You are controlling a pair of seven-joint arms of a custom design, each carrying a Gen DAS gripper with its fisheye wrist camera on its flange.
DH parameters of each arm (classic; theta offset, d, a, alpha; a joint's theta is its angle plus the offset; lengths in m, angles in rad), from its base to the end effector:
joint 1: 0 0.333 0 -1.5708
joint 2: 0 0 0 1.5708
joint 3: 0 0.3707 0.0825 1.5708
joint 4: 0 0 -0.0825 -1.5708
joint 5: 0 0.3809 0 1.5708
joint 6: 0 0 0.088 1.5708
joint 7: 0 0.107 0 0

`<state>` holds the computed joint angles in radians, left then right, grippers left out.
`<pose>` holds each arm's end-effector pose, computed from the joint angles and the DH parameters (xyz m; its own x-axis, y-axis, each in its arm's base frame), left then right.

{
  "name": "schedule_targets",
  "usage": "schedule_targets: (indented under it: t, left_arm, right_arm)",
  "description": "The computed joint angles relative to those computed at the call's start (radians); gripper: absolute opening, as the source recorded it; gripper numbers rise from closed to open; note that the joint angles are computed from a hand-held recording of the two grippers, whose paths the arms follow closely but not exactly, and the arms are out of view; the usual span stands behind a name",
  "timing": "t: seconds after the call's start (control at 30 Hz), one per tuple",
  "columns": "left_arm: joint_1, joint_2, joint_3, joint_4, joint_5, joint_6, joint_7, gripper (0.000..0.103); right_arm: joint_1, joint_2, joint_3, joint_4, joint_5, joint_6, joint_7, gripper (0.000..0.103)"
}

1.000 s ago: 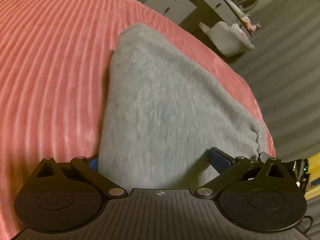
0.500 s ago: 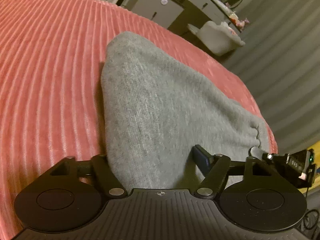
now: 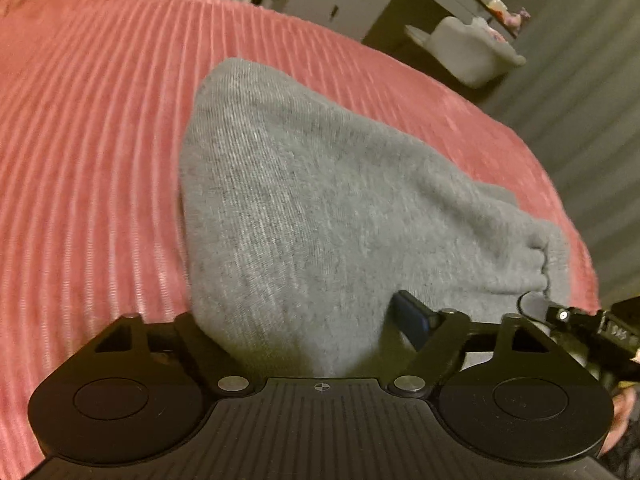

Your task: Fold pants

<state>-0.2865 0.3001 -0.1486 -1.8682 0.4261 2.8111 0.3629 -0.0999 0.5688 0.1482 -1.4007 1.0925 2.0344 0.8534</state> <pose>0.6142 -0.2954 0.4830 0.2849 -0.8686 0.4054 -0.7444 -0.4670 -0.4773 0.7569 0.0589 0.4634 0.3521 -0.5400 -0.7645 -0.9063 0.0074 -0.4226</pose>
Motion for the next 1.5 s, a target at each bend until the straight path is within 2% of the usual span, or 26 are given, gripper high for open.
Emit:
schedule_targets:
  t: [0.1,0.33,0.4,0.63,1.17,1.37,1.4,1.43,1.47,1.5]
  left_arm:
    - [-0.037,-0.010,0.030,0.010,0.057,-0.040,-0.077,0.067]
    - [-0.033,-0.042,0.023,-0.008,0.107,-0.052,-0.163,0.046]
    - [-0.031,-0.064,0.024,-0.032,0.133,-0.044,-0.184,0.042]
    - [-0.036,-0.048,0.004,0.026,0.164,-0.124,-0.188,0.037]
    - [-0.048,-0.019,0.008,0.118,0.207,-0.170,-0.191,0.035]
    - [-0.070,0.045,0.046,0.230,0.288,-0.155,-0.223,0.036]
    - [-0.076,0.062,0.054,0.253,0.300,-0.155,-0.231,0.037]
    - [-0.071,0.076,0.046,0.274,0.320,-0.170,-0.244,0.045]
    - [-0.097,0.100,0.066,0.318,0.315,-0.240,-0.245,0.053]
    - [-0.131,0.126,0.082,0.377,0.319,-0.366,-0.252,0.065]
  right_arm:
    - [0.007,-0.017,0.000,-0.021,0.003,0.027,-0.028,0.068]
    - [0.008,-0.039,0.002,-0.053,0.039,0.057,-0.055,0.063]
    - [0.003,-0.039,0.004,-0.057,0.057,0.057,-0.078,0.062]
    - [-0.006,-0.042,0.008,-0.058,0.116,0.053,-0.118,0.058]
    - [-0.015,-0.034,0.017,-0.026,0.210,0.065,-0.152,0.056]
    - [-0.011,-0.026,0.032,0.002,0.278,0.163,-0.226,0.056]
    - [-0.010,-0.021,0.035,0.008,0.293,0.184,-0.238,0.056]
    - [-0.006,-0.017,0.036,0.014,0.303,0.214,-0.256,0.059]
    - [0.003,-0.016,0.033,0.016,0.299,0.249,-0.265,0.067]
    - [0.021,-0.018,0.022,0.016,0.279,0.305,-0.263,0.071]
